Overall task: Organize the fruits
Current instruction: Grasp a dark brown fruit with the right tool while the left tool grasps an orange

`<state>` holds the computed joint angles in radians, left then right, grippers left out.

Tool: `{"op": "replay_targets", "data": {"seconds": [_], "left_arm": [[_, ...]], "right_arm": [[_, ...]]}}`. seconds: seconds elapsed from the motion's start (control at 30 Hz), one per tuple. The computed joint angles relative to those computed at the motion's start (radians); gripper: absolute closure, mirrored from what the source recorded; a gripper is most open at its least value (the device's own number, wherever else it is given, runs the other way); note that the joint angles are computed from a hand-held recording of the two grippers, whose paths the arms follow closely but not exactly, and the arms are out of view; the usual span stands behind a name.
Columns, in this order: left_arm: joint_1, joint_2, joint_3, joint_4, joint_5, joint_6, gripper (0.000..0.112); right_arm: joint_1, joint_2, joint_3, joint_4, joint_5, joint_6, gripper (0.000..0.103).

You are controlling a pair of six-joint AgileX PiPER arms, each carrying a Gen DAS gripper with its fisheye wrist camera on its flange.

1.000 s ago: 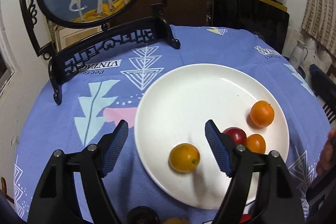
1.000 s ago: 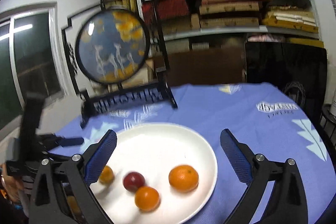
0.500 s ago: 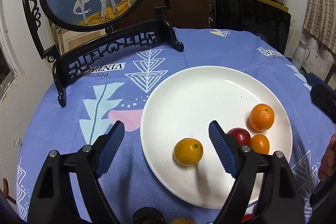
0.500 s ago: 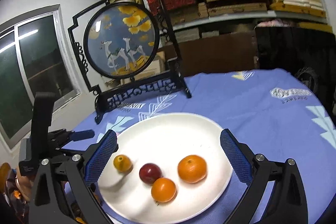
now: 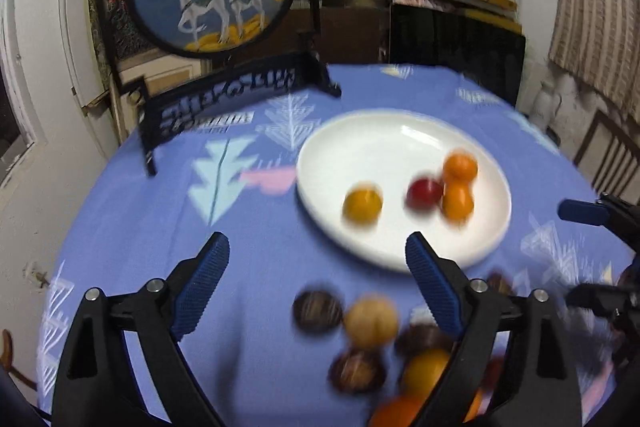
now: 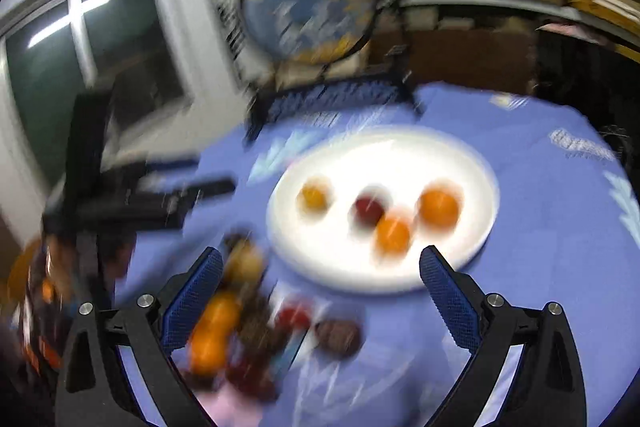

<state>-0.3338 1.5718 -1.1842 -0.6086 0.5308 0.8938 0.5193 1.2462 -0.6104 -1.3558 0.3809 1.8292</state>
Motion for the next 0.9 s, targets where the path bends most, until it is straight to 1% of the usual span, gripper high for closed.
{"op": "replay_targets", "data": {"seconds": [0.03, 0.1, 0.2, 0.27, 0.3, 0.33, 0.4, 0.47, 0.5, 0.53, 0.57, 0.6, 0.67, 0.7, 0.8, 0.9], "left_arm": [[0.016, -0.025, 0.033, -0.007, 0.003, 0.031, 0.025], [0.072, -0.088, 0.114, -0.063, 0.025, 0.153, 0.025], [0.145, -0.149, 0.177, -0.108, 0.079, 0.257, 0.024], [0.188, -0.175, 0.203, -0.113, 0.099, 0.290, 0.024], [0.202, -0.186, 0.214, -0.112, 0.102, 0.297, 0.024], [0.223, -0.192, 0.221, -0.115, 0.117, 0.308, 0.024], [0.249, -0.199, 0.232, -0.115, 0.131, 0.316, 0.024], [0.267, -0.210, 0.248, -0.116, 0.146, 0.328, 0.024], [0.274, -0.214, 0.257, -0.124, 0.152, 0.344, 0.024], [0.277, -0.219, 0.268, -0.129, 0.157, 0.359, 0.024], [0.278, -0.222, 0.277, -0.132, 0.161, 0.369, 0.024], [0.277, -0.227, 0.286, -0.135, 0.163, 0.380, 0.024], [0.259, -0.232, 0.307, -0.135, 0.162, 0.391, 0.024], [0.249, -0.232, 0.314, -0.133, 0.161, 0.395, 0.024], [0.184, -0.227, 0.339, -0.120, 0.150, 0.390, 0.024], [0.107, -0.219, 0.364, -0.091, 0.105, 0.373, 0.024]], "right_arm": [[0.084, -0.004, 0.016, 0.052, 0.041, -0.023, 0.004], [0.198, -0.002, 0.033, 0.073, 0.089, 0.002, 0.004], [0.313, 0.038, 0.018, 0.169, 0.072, -0.037, 0.005], [0.366, 0.100, -0.013, 0.210, 0.058, -0.055, 0.007], [0.388, 0.141, -0.038, 0.221, 0.071, -0.063, 0.009], [0.396, 0.160, -0.046, 0.228, 0.071, -0.064, 0.012], [0.372, 0.226, -0.089, 0.275, 0.032, -0.094, 0.017], [0.353, 0.273, -0.129, 0.310, 0.032, -0.117, 0.020], [0.334, 0.290, -0.144, 0.331, 0.027, -0.136, 0.029], [0.305, 0.313, -0.162, 0.381, 0.001, -0.182, 0.043], [0.292, 0.328, -0.171, 0.393, -0.004, -0.188, 0.049], [0.296, 0.335, -0.174, 0.365, 0.009, -0.154, 0.057], [0.286, 0.314, -0.154, 0.357, -0.014, -0.144, 0.057], [0.293, 0.297, -0.138, 0.337, -0.011, -0.123, 0.057], [0.344, 0.228, -0.088, 0.323, 0.054, -0.100, 0.057], [0.367, 0.152, -0.028, 0.306, 0.100, -0.044, 0.057]]}}
